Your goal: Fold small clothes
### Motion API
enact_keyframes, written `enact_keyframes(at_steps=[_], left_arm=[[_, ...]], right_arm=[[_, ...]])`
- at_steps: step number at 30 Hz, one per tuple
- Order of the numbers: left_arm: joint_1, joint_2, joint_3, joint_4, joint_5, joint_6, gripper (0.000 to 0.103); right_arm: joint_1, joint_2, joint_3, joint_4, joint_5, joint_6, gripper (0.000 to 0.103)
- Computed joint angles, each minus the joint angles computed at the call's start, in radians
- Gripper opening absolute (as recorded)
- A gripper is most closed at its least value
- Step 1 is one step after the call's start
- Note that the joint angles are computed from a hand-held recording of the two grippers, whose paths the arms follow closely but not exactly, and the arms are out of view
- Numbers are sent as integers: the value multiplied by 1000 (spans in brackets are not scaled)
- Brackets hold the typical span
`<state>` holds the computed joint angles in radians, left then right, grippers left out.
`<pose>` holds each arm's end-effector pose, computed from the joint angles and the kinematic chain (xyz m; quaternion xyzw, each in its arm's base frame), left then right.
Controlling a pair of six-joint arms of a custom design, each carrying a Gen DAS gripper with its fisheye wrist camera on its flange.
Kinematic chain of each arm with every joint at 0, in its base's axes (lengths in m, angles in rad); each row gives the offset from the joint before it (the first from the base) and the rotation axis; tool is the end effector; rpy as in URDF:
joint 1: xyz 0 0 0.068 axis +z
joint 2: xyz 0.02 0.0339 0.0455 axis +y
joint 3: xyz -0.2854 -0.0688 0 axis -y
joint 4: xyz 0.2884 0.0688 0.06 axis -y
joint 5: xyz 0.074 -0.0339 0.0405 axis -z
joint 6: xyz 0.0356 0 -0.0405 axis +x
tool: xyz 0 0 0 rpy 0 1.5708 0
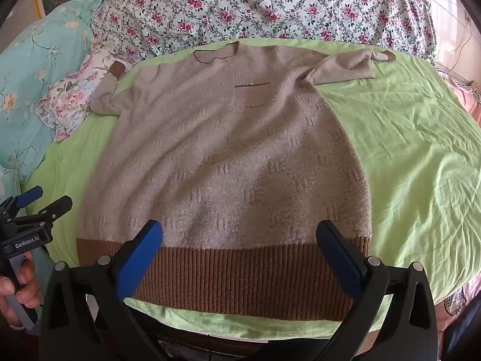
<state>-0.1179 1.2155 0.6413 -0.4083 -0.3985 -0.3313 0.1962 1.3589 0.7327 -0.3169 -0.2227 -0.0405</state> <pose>0.2546 -0.0162 0.1859 -0.1570 0.9267 0.1214 0.3192 0.2855 0.0648 0.1841 -0.1457 0.9346 0.1292 0.2977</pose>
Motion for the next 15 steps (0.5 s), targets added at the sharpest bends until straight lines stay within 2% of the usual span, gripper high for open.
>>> enact_keyframes(at_steps=[15], left_arm=[[27,-11,-10,17,26,32,102]], right_arm=[[2,6,24,-27,-2,-11,102]])
